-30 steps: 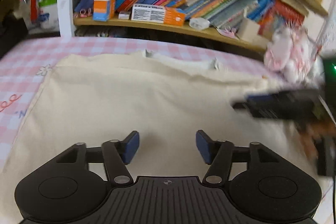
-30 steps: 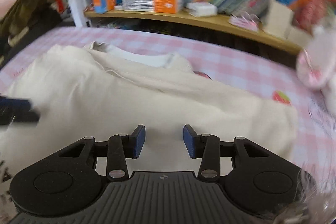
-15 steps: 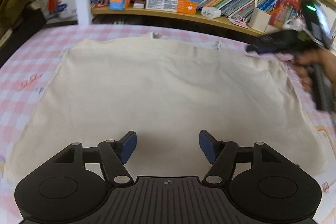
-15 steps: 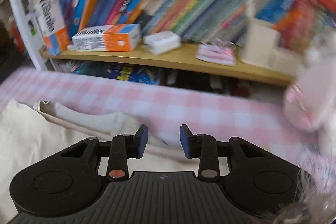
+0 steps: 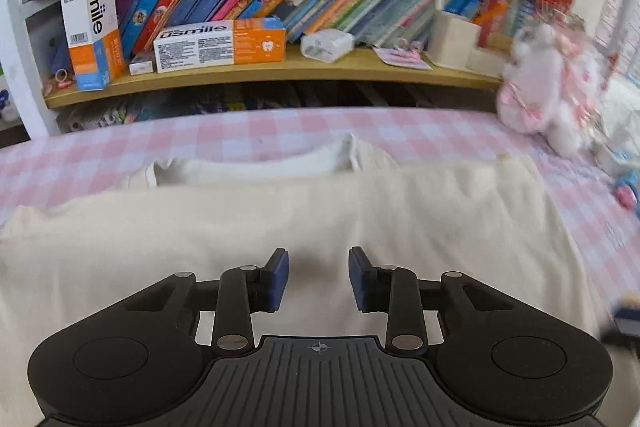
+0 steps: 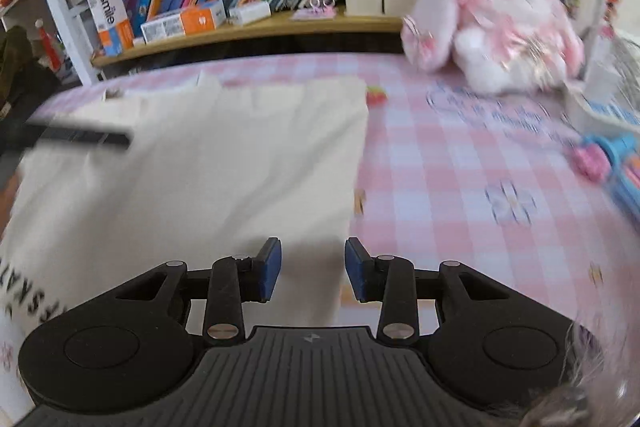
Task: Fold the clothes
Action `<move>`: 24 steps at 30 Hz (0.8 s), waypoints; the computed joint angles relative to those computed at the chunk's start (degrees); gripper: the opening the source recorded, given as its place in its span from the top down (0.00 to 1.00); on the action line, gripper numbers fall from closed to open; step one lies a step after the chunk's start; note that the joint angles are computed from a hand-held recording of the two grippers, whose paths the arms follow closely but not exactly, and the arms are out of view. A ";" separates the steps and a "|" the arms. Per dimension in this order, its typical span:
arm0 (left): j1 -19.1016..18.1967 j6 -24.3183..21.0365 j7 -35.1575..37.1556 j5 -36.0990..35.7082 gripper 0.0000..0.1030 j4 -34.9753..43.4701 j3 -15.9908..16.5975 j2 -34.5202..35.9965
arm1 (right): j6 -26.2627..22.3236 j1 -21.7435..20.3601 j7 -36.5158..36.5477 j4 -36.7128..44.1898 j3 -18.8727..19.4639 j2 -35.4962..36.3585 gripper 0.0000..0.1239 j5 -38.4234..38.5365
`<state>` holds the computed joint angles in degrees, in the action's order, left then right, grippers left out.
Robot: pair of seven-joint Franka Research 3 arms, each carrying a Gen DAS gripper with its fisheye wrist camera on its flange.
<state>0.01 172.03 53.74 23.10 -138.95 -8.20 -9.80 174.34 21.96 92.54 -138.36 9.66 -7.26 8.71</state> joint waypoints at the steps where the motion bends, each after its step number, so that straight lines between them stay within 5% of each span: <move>1: 0.41 -1.09 -0.93 -0.18 0.70 1.25 -0.06 1.19 | 0.16 -0.75 1.54 -1.16 0.79 -0.98 0.73 -1.47; 7: 2.76 -5.81 -10.00 5.80 0.65 4.38 -0.04 2.79 | -0.88 -1.82 3.77 -3.49 1.84 -3.10 0.73 -4.20; 14: 4.51 -7.63 -16.71 10.32 0.52 -7.99 -1.21 -13.00 | -1.97 4.88 -4.34 -2.76 -4.10 -2.80 0.72 10.15; 19: 2.28 -19.16 -16.84 6.33 0.33 -17.75 -2.69 -29.62 | -5.28 8.53 -13.93 -0.59 -7.20 -2.63 0.72 26.67; 21: 1.09 -23.54 -17.79 4.19 0.33 -21.02 -2.68 -35.83 | -5.93 7.77 -15.11 0.01 -6.38 -2.37 0.71 28.76; 24: -0.33 -30.02 -19.40 1.54 0.33 -24.66 -2.85 -43.68 | -7.29 5.35 -13.61 0.95 -4.21 -1.71 0.90 25.38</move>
